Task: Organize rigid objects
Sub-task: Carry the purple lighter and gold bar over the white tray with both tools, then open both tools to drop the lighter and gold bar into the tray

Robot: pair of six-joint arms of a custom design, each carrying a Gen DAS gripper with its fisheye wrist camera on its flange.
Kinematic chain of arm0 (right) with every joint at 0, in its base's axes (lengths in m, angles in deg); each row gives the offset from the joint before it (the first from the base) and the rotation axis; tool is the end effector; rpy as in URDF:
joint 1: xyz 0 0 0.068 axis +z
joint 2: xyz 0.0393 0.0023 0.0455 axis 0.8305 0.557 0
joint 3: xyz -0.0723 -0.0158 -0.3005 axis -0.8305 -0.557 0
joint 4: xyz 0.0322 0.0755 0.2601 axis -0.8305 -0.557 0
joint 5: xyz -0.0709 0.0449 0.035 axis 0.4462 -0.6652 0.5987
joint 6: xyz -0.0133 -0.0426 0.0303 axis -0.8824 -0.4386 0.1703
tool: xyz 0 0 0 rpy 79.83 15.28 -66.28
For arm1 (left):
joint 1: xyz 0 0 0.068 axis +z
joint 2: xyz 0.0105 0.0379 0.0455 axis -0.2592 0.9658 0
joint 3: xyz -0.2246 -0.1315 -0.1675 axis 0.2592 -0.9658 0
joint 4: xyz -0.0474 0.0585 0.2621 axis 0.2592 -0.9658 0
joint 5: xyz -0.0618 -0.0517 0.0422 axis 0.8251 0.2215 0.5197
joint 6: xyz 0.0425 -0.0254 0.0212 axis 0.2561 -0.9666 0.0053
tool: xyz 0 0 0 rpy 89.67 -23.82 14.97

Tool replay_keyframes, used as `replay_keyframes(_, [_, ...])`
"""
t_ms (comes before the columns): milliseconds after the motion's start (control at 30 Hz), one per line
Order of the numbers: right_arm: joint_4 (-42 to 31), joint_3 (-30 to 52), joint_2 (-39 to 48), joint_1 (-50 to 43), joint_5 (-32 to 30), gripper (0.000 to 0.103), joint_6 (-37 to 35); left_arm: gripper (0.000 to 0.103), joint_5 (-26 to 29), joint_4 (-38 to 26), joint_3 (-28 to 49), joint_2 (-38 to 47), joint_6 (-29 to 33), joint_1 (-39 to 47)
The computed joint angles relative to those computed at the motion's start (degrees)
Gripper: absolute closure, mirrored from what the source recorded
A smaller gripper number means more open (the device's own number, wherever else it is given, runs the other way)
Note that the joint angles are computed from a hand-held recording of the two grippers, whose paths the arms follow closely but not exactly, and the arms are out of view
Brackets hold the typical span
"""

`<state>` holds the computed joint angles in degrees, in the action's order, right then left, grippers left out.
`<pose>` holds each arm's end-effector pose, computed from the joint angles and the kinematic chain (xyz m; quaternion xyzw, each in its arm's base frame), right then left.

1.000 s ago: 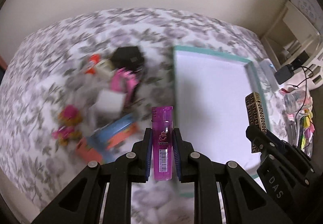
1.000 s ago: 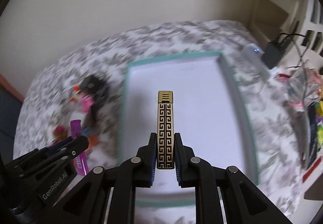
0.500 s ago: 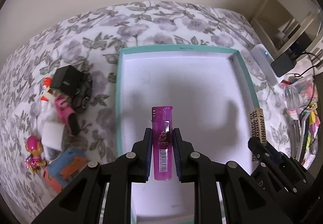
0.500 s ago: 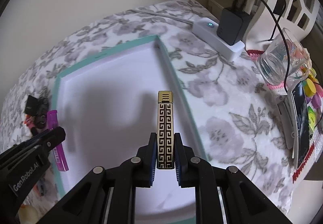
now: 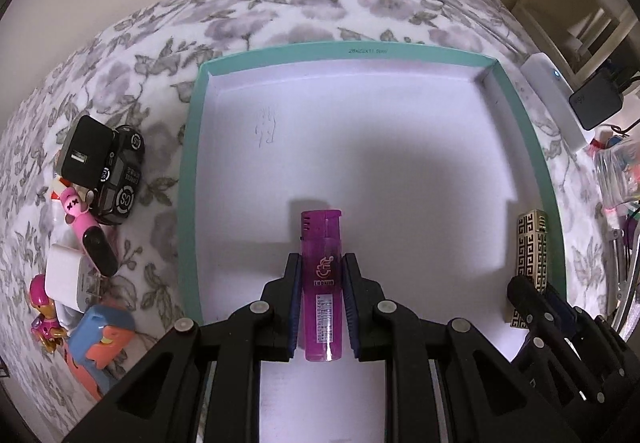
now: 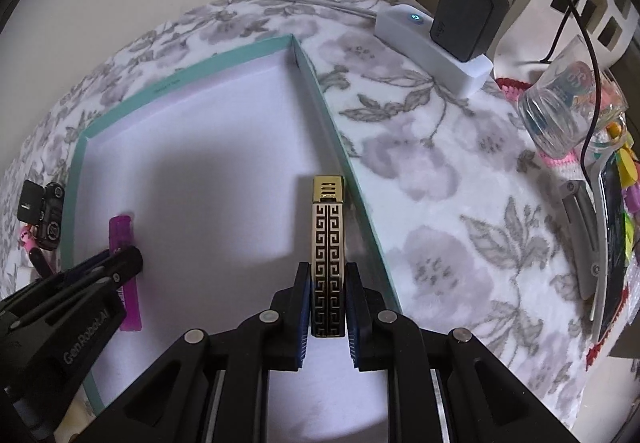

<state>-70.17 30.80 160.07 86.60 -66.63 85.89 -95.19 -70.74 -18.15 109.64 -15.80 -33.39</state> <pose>0.1804 0.0981 0.1713 0.0362 0.9834 -0.0025 0.1779 0.1878 -0.0588 0.1631 -0.0480 0.9915 0.0054 0.1211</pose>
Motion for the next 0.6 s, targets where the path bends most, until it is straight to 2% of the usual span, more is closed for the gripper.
replay_keyframes(400, [-0.44, 0.03, -0.62, 0.09, -0.38, 0.085, -0.6, 0.082, 2.38, -1.88, 0.54, -1.26, 0.62, 3.61])
replay_keyframes(500, [-2.26, 0.68, -2.14, 1.47, 0.54, 0.078, -0.4, 0.082, 3.46, -3.54, 0.97, -3.56, 1.25, 5.08])
replay_keyframes(600, [-4.32, 1.89, -3.66, 3.37, 2.08, 0.077, -0.36, 0.082, 3.84, -5.31, 1.71, -6.27, 2.49, 6.45])
